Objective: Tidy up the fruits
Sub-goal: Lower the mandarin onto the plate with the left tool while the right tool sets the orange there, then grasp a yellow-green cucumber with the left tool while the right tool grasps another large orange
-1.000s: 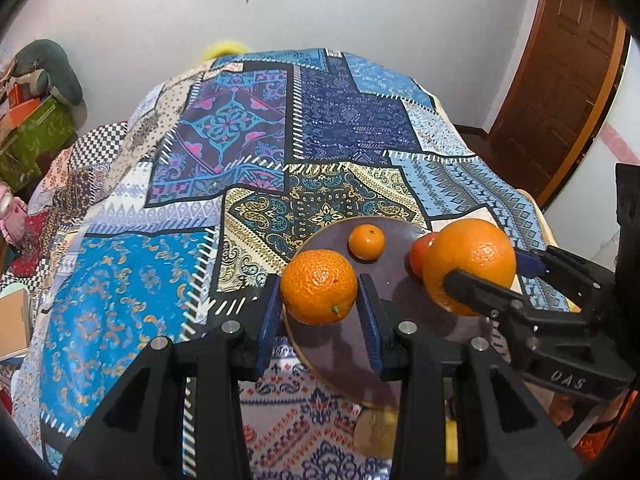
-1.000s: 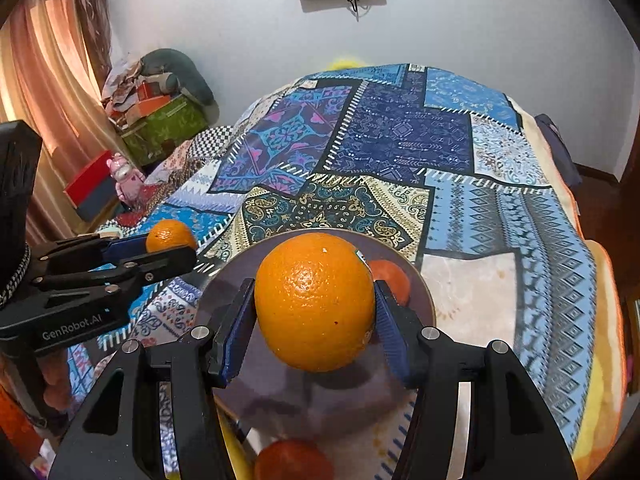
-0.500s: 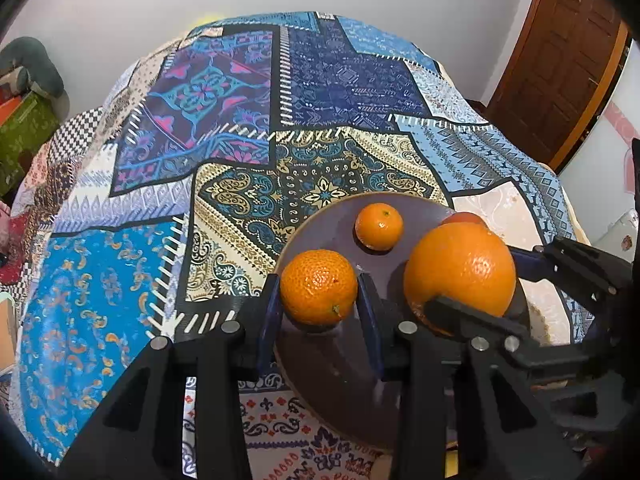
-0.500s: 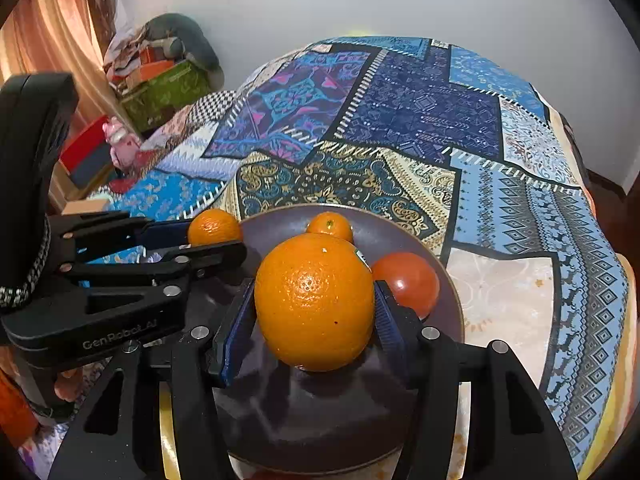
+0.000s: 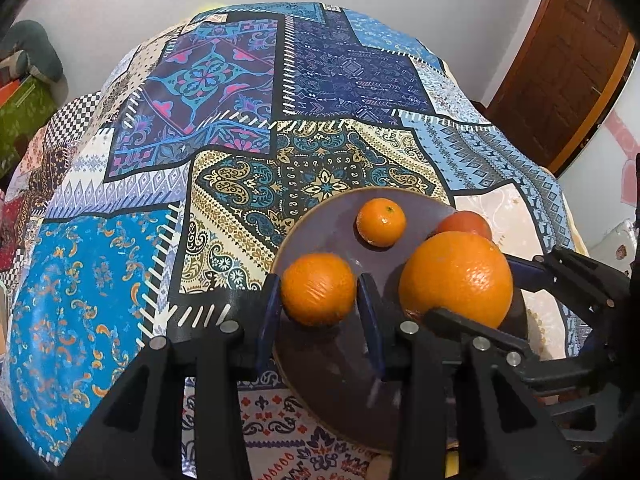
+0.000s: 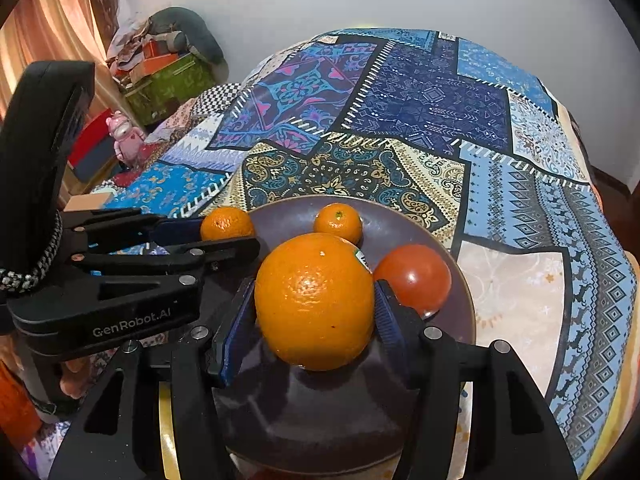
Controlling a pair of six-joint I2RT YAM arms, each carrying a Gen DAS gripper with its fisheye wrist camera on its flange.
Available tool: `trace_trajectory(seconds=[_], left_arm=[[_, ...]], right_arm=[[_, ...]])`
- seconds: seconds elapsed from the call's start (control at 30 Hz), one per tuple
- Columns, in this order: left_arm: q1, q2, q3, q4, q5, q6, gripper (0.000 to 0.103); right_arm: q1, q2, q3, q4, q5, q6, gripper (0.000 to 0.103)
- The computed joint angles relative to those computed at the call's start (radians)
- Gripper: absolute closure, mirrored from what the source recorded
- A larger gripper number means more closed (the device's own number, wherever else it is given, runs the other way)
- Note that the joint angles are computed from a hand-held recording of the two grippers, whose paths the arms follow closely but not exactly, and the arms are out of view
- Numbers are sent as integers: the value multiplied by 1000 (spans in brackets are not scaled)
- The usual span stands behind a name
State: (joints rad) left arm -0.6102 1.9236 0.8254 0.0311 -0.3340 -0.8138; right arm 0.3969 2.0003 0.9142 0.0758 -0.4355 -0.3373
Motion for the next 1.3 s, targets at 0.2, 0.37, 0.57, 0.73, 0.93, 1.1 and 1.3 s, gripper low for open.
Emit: trace_trajectory(seconds=[0.2, 0.37, 0.57, 0.73, 0.93, 1.1, 1.3], left_arm=[[-56, -69, -16, -48, -58, -22, 59], [-126, -165, -30, -136, -113, -68, 59], [-257, -298, -53, -289, -220, -182, 48], [-409, -363, -43, -460, -305, -348, 43], [-595, -365, -18, -621, -358, -567, 40], [-721, -314, 35, -747, -374, -713, 39], [-856, -251, 63, -799, -362, -880, 38]], right_arm=[[-20, -97, -78, 30, -14, -11, 47], [-50, -203, -148, 29, -27, -24, 47], [-107, -360, -254, -1, -61, -50, 45], [-169, -498, -365, -36, -92, -82, 41], [-263, -654, -501, -96, -150, -127, 36], [-289, -797, -612, -173, -159, -187, 36], [-292, -879, -711, -214, -179, -172, 30]])
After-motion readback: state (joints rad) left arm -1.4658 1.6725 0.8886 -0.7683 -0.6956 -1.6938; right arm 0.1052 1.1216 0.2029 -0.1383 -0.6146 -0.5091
